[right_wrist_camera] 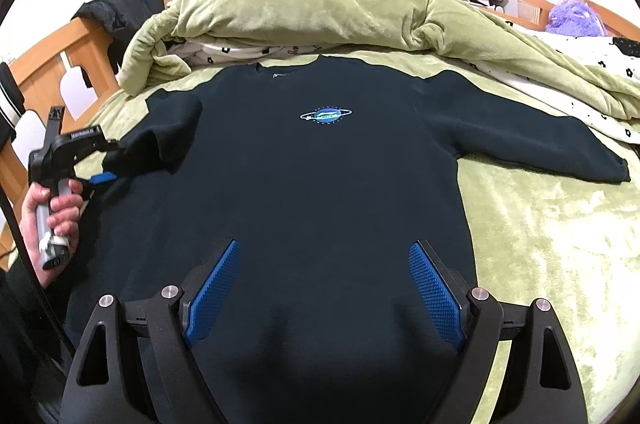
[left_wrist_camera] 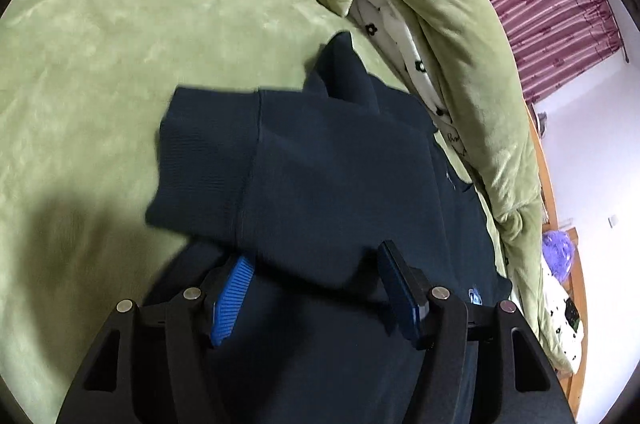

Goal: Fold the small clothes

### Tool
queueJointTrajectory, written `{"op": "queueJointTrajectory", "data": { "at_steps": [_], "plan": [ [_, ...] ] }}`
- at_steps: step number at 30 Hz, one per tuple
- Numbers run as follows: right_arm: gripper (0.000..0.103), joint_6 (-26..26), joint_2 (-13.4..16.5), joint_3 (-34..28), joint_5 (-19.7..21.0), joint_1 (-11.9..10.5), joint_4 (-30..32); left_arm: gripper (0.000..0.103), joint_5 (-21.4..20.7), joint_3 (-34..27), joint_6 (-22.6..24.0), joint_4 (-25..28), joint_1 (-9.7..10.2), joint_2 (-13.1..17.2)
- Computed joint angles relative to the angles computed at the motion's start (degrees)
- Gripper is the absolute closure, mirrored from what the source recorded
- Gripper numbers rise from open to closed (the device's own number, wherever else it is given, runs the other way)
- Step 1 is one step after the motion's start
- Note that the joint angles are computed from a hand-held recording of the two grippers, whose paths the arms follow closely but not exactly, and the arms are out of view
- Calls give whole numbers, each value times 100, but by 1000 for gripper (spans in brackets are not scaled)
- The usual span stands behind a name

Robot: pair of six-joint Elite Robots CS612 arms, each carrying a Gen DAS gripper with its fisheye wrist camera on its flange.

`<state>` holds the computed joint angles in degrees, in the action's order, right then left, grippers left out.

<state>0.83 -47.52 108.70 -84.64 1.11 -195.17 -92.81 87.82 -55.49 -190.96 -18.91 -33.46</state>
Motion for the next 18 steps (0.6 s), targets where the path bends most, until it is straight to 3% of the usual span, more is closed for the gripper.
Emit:
{"op": "queueJointTrajectory", "data": {
  "at_steps": [4,6,8,11,14,18],
  "plan": [
    [18,-70,46,-63,-189,49,55,44,252,-118,30,32,9,9],
    [18,-97,54,-79,-183,49,114,51,345,-201,135,154,-6,23],
    [18,-130,56,-80,-183,51,149,73,689,-260,317,369,-77,-13],
    [18,-157,36,-43,-206,51,59,92,984,-308,753,332,-156,-77],
    [18,-156,17,-7,-226,45,-34,95,1153,-390,1199,272,-250,-159],
    [18,-77,-36,71,-73,-11,-117,96,1422,-603,2147,217,-480,-269]
  ]
}}
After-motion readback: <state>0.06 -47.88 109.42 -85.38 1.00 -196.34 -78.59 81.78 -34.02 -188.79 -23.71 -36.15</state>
